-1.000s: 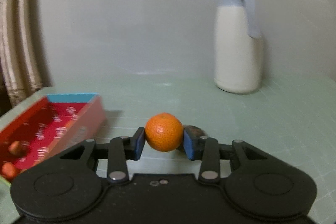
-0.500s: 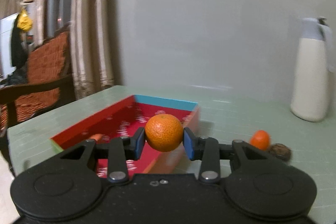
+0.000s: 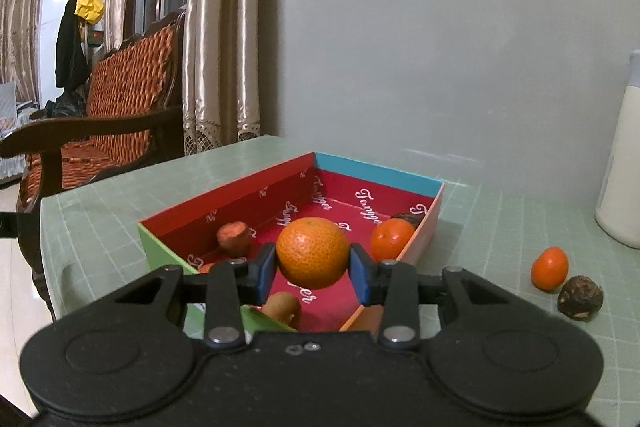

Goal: Organize fruits
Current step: 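Carry the tangerine into the red box and open the right gripper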

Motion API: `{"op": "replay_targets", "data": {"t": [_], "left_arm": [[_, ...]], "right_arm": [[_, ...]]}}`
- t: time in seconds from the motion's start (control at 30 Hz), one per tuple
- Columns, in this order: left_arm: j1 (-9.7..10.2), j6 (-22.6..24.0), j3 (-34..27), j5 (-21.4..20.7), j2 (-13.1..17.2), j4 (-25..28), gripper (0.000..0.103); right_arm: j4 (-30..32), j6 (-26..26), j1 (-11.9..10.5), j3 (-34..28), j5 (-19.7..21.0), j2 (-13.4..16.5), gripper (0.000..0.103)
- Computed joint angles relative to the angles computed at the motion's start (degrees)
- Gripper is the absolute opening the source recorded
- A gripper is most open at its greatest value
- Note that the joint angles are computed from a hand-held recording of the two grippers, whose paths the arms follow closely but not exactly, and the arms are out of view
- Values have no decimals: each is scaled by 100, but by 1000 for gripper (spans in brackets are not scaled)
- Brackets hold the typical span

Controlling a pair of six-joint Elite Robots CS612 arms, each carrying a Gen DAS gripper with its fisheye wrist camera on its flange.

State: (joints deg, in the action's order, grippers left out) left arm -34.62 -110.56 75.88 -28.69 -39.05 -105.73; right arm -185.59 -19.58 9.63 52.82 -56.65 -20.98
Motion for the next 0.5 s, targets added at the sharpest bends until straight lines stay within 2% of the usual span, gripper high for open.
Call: {"op": "replay_targets", "data": {"t": [0.3, 0.37, 0.43, 0.5], "left_arm": [[-8, 48, -12, 8, 8, 3, 100], [-10, 52, -16, 5, 9, 9, 100], [-11, 47, -20, 9, 11, 15, 100], [-11, 75, -22, 5, 13, -11, 100]], "right_arm": [[-22, -229, 15, 55, 100, -9, 40], [-82, -227, 21, 74, 64, -18, 43], [-101, -198, 16, 76, 87, -19, 58], [-203, -158, 13, 82, 72, -12, 62]]}}
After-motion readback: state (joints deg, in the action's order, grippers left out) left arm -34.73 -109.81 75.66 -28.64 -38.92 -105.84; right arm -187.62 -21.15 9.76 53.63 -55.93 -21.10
